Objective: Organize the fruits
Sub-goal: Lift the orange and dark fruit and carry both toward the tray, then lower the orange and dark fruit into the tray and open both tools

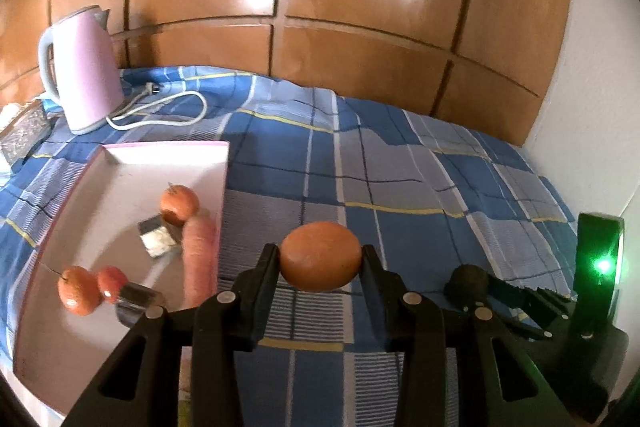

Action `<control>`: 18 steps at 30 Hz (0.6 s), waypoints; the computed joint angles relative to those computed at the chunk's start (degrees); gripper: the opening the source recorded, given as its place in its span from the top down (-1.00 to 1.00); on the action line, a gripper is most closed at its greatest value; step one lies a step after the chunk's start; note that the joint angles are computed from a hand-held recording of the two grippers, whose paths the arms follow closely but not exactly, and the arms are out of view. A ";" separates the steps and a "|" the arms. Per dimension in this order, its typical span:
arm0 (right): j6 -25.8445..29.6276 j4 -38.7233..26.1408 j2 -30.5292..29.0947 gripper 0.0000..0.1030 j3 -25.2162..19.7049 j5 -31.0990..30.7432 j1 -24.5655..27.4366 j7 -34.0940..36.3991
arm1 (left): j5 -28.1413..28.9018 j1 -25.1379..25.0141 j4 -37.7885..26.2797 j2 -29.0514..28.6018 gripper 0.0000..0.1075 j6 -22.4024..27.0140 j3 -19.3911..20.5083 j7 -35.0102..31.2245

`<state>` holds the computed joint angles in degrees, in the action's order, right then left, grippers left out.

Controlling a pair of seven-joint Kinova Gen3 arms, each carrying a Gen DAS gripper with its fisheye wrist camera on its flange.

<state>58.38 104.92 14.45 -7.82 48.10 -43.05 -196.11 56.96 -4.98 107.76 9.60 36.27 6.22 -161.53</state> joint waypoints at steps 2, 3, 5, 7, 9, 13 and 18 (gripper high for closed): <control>0.08 -0.31 0.03 0.18 -0.06 0.31 -0.18 0.03 | -0.37 -0.46 -0.69 0.10 0.24 0.67 -0.46 0.92; 0.06 -0.53 0.02 0.18 -0.11 0.44 -0.22 0.29 | -0.55 -0.69 -0.94 0.14 0.24 0.93 -0.63 1.33; -0.18 -0.90 0.05 0.18 -0.17 0.59 -0.29 0.56 | -0.54 -1.40 -1.37 0.10 0.24 1.46 -0.99 1.71; -0.53 -1.37 0.06 0.18 -0.25 1.03 -0.49 1.02 | -0.35 -2.29 -1.63 -0.11 0.24 1.88 -1.47 1.79; -1.26 -1.80 0.10 0.18 -0.31 1.50 -0.55 1.88 | -0.26 -2.87 -1.85 -0.19 0.24 1.82 -1.80 1.74; -2.50 -3.00 0.37 0.18 -0.29 2.27 -1.02 3.21 | -0.44 -4.48 -2.97 0.31 0.24 2.05 -2.73 2.89; -4.51 -4.55 0.73 0.18 -0.20 2.96 -1.58 5.45 | -0.79 -6.70 -3.68 0.90 0.24 0.85 -3.43 3.31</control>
